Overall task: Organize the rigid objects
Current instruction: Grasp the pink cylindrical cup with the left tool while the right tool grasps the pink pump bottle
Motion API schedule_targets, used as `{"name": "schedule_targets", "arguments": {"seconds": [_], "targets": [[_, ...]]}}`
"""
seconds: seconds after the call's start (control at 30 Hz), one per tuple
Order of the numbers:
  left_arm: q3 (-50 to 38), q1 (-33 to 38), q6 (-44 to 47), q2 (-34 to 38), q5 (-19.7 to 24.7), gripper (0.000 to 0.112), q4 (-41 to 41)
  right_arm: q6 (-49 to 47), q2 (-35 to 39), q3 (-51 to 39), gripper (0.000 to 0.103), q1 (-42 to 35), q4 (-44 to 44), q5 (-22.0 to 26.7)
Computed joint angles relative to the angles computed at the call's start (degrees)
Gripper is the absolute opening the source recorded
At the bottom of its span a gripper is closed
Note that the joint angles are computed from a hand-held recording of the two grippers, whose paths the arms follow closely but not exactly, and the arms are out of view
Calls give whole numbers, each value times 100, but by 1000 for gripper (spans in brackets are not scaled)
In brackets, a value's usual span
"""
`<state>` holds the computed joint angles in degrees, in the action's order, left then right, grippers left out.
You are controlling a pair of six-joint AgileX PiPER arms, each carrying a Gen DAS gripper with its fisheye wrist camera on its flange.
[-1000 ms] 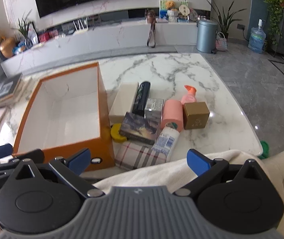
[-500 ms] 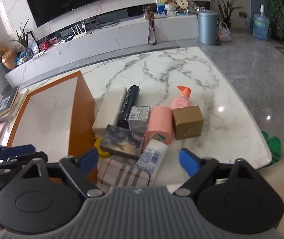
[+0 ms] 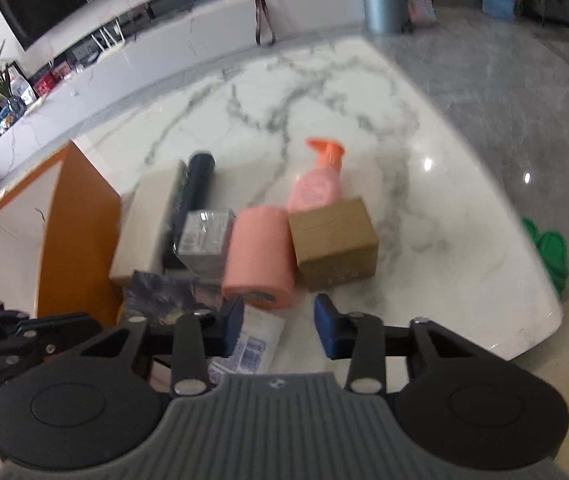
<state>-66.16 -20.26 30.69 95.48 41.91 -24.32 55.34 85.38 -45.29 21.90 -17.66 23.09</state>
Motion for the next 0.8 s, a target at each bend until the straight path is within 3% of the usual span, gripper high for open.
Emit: {"name": "schedule_targets", "arguments": {"seconds": [0.17, 0.23, 0.3, 0.5, 0.7, 0.8], "targets": [[-729, 29, 196, 632, 366, 7, 16, -1363, 278, -121, 36, -465, 1438, -235], [-1058, 40, 166, 839, 465, 11, -139, -1365, 300, -245, 36, -573, 1320, -231], [-1469, 30, 110, 1126, 611, 23, -294, -1447, 335, -409, 36, -718, 1232, -165], [-2754, -324, -821, 2070, 1395, 38, 109, -2286, 668, -964, 37, -1274, 1635, 33], [-3226, -610, -1706, 2640, 1416, 59, 411, -3068, 1168, -1389, 38, -1616, 2114, 63], [-3562, -739, -2115, 2864, 1518, 66, 688, -3404, 1332, -1547, 44, -1722, 2350, 68]]}}
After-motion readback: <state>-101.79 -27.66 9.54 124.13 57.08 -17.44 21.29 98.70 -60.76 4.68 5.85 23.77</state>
